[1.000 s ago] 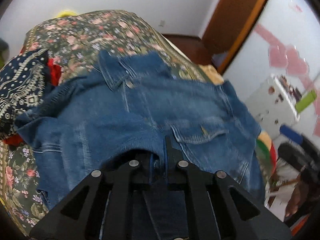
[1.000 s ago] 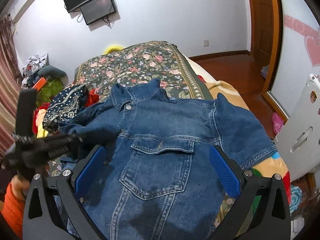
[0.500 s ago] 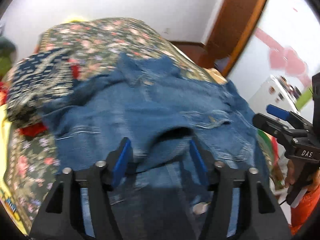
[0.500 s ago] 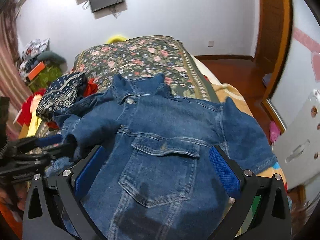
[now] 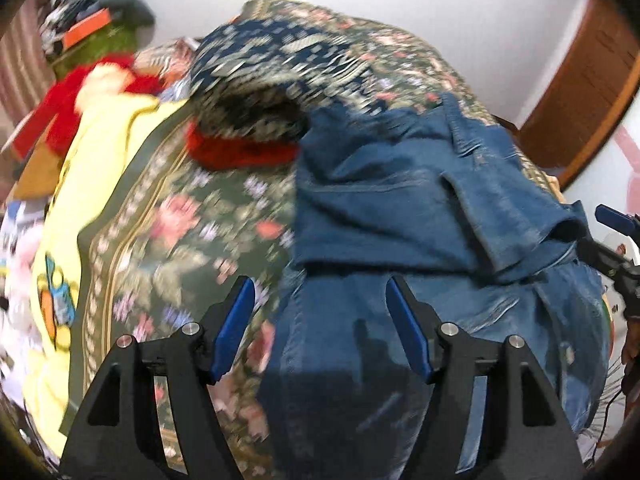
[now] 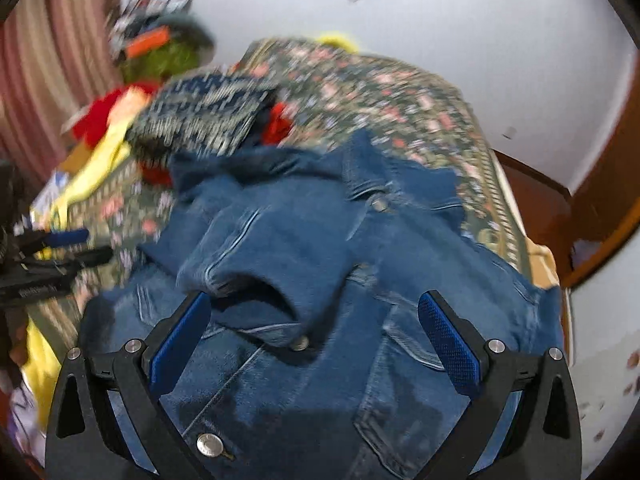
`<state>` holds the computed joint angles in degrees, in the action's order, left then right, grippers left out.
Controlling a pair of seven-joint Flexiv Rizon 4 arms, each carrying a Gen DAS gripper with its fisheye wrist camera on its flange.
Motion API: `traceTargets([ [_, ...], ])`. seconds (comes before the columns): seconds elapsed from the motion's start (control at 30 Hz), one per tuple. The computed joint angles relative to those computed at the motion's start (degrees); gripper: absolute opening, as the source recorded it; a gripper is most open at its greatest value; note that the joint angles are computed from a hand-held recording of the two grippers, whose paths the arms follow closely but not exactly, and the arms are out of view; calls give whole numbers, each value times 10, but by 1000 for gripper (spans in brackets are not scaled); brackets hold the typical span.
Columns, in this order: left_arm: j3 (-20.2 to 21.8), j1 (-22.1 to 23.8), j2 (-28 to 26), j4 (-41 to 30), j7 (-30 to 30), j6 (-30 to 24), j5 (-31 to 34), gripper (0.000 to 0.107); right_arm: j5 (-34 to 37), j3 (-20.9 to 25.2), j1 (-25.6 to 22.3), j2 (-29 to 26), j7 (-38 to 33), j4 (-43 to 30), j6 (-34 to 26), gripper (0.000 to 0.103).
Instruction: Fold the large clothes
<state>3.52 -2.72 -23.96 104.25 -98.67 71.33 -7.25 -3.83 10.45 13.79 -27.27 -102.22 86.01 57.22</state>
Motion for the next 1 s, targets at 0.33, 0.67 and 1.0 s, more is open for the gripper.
traceTargets([
  [0.33,0,17,-1,49,-14,9,-8,67,-144,-48,45,-35,-12,-1,13,101],
  [0.67,-12,24,-21,44,11,16,-35,67,-163,-30,61,-72,-94,-48,-23,54],
  [1.0,8,12,-53,-11,11,-24,-17,67,-39,9,26,-72,-107,-109,-23,24],
])
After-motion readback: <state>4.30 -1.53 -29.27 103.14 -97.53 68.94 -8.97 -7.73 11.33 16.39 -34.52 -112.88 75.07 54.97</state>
